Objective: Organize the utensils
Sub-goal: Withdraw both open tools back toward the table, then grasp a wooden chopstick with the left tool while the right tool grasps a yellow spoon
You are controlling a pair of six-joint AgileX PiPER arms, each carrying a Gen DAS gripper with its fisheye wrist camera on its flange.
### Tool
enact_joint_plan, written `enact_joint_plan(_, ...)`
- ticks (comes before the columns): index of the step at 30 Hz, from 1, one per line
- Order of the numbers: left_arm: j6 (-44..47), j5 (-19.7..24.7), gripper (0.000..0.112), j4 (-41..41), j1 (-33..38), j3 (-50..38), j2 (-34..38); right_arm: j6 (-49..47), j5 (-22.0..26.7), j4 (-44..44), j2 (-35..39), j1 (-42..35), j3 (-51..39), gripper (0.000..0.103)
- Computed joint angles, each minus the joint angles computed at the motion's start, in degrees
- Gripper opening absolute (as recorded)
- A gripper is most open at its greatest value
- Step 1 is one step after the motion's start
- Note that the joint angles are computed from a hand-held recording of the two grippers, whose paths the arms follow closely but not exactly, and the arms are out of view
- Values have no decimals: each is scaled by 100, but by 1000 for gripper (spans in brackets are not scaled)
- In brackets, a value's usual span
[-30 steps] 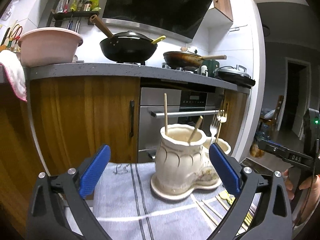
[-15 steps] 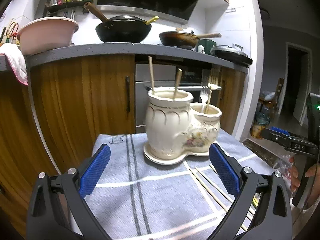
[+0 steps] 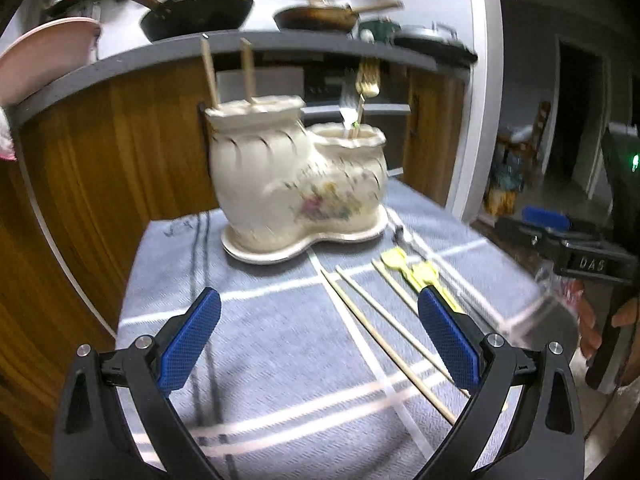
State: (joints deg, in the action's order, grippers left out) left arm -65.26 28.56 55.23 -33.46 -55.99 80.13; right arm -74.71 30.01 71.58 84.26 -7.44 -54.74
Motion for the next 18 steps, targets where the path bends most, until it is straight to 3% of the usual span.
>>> enact_joint_plan(4,444,209,97,-562,-27,-280,355,132,-332,-257,28,138,-6,94)
enact_joint_plan(12,1160,321,95,-1407,-61,-603,832,930,-326,-1135,302,181,-261,94)
enact_joint_plan(14,1440,303,86,-1689,-58,-649,897,1132,-256,-1340,369,184,-331,94)
enact_joint_plan(18,1835,210,78,-2125,-6,-668,947,1077,-135,-1333,379,192,-349,88)
